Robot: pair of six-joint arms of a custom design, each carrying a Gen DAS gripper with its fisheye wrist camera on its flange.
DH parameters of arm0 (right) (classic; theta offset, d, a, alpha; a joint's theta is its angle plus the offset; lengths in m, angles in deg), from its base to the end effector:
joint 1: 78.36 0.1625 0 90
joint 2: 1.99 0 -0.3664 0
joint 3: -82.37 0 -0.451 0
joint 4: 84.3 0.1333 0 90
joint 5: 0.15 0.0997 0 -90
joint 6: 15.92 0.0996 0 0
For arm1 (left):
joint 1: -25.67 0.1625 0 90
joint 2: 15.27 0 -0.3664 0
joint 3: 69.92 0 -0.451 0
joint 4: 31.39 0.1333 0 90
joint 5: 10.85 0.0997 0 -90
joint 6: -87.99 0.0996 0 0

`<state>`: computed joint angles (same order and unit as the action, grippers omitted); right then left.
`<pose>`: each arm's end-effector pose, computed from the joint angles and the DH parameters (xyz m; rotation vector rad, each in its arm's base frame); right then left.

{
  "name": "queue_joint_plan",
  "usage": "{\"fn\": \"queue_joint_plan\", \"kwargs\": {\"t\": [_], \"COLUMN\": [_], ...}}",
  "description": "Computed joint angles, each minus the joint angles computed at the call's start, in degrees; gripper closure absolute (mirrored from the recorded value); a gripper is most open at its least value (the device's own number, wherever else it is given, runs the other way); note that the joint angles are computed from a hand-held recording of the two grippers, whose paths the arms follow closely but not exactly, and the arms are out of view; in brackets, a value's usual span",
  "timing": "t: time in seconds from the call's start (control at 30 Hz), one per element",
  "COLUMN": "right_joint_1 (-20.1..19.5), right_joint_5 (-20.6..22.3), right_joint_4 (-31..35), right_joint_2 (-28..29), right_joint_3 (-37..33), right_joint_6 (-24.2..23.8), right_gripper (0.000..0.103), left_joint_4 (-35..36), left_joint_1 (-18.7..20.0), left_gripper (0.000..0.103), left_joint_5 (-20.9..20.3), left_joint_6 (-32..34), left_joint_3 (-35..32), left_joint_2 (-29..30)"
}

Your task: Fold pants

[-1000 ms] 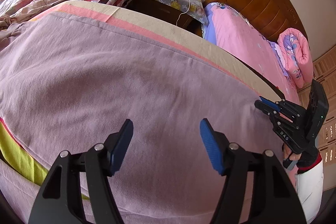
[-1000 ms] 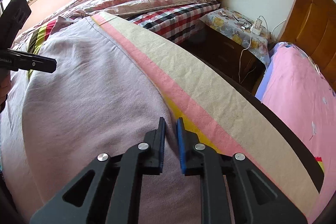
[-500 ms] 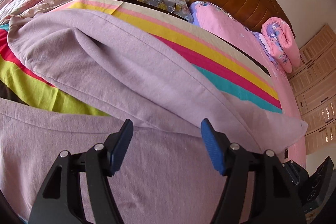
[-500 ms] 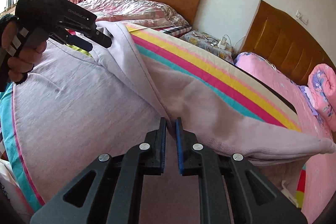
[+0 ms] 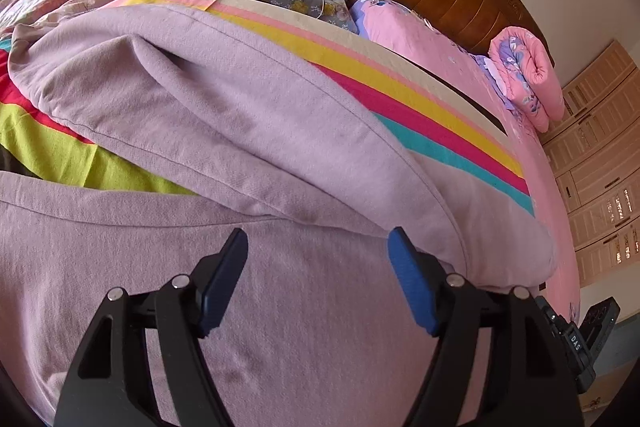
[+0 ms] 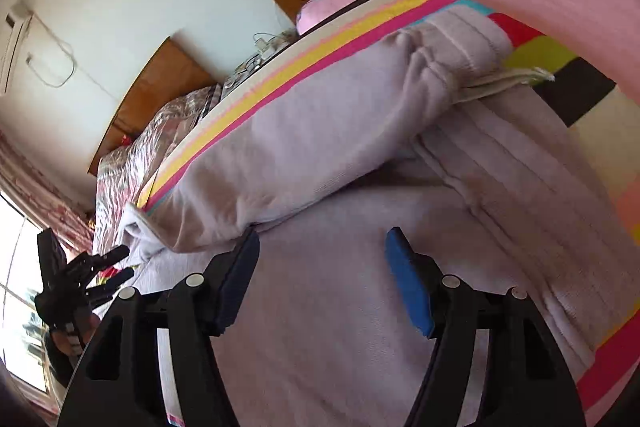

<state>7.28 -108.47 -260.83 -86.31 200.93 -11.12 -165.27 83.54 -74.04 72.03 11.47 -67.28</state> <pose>0.0603 -0.5511 0.2944 -0.4062 -2.5343 1.2575 -0.2412 -0.7192 0.1689 0.3050 2.7413 -0.5880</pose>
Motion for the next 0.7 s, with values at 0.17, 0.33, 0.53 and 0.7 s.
{"fn": "queue_joint_plan", "kwargs": {"t": [0.17,0.33,0.53,0.7], "right_joint_1": [-2.9,-2.6,-2.4,-4.3], "right_joint_5": [2.7,3.1,5.5,9.0], "right_joint_4": [-3.2,-6.1,-10.3,-9.9], "right_joint_2": [3.2,4.2,3.2,0.7], "right_joint_3": [-4.6,-5.4,-3.5,-0.8], "right_joint_6": [3.3,0.7,-1.8,-1.3], "right_gripper": [0.059,0.092,0.093,0.093], "left_joint_4": [-0.6,1.4,8.5,24.6], "left_joint_1": [-0.8,-0.6,-0.5,-0.7], "left_gripper": [0.03,0.027,0.021,0.022], "left_joint_5": [-0.7,0.2,0.1,6.1], "left_joint_6": [0.1,-0.8,-5.6,-13.3], "left_joint_3": [-0.5,-2.7,-14.9,-32.1], "left_joint_2": [0.7,1.5,9.0,19.7]}}
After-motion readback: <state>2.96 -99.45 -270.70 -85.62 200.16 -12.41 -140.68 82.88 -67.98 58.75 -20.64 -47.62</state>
